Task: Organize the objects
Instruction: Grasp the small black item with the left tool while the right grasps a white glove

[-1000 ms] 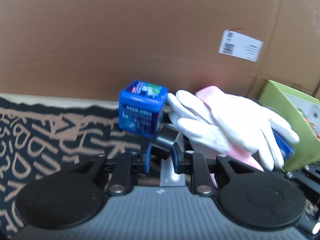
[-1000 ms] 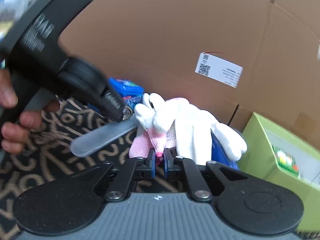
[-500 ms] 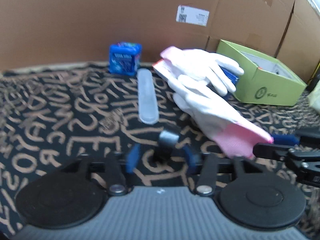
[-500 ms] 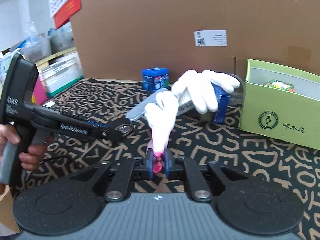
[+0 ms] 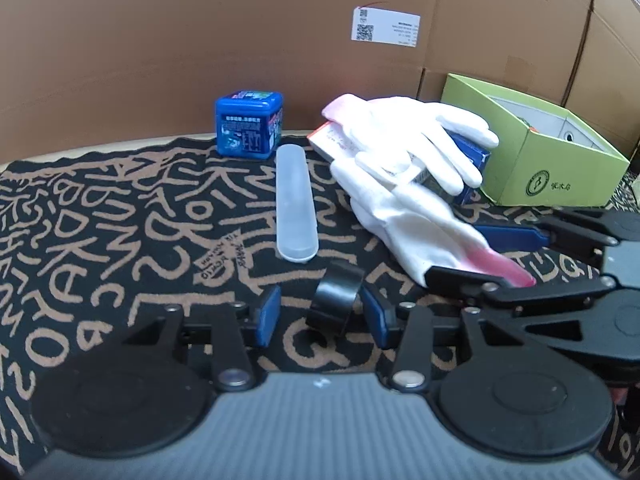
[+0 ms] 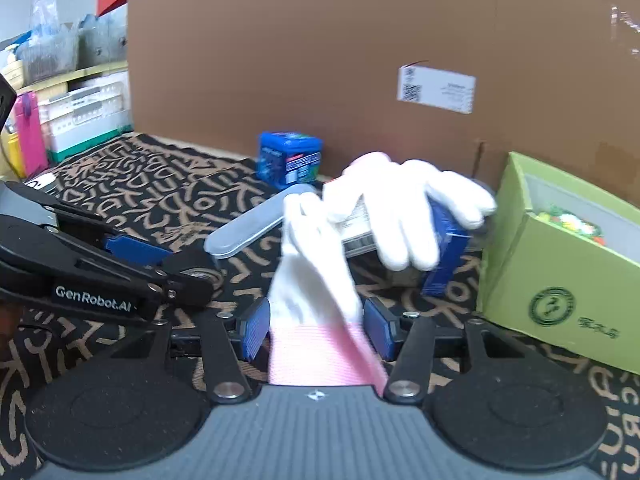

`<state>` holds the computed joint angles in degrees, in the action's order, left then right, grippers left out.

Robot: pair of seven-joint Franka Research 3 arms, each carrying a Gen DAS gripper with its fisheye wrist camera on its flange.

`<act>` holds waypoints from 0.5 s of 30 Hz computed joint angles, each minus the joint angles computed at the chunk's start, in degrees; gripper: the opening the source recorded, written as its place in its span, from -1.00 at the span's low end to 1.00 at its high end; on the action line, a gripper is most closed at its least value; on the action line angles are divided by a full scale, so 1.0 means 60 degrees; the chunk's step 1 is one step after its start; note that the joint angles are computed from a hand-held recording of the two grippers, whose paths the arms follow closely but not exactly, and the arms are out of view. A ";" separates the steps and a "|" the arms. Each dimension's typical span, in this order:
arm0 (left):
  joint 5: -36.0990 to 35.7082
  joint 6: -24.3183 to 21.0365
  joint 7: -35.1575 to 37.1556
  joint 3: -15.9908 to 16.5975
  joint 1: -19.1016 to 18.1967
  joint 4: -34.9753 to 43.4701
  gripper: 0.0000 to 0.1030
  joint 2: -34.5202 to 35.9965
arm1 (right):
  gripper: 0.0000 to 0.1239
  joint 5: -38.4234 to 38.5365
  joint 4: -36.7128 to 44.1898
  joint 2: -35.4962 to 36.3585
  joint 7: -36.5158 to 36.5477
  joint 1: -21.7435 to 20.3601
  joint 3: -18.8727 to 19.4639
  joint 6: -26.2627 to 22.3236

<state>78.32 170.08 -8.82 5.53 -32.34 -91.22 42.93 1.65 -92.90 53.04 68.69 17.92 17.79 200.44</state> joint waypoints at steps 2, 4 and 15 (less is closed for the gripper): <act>-0.0079 -0.0073 0.0113 -0.0030 -0.0001 0.0030 -0.17 0.0024 | -0.07 -0.0085 0.0158 0.0107 -0.0006 -0.0052 0.0070 -0.0137; -0.0148 -0.0043 0.0147 -0.0037 0.0014 0.0101 -0.17 0.0078 | -0.07 0.0083 0.0408 0.0196 -0.0053 0.0164 -0.0155 -0.0373; -0.0937 0.0037 0.0748 -0.0079 0.0007 -0.0024 -0.64 -0.0002 | -0.78 -0.0430 -0.0063 0.0239 -0.0124 -0.1112 0.1204 -0.0397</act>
<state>72.70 170.30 -4.34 5.06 -32.30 -91.36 42.92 -0.93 -93.27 54.48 67.94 11.25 25.01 198.06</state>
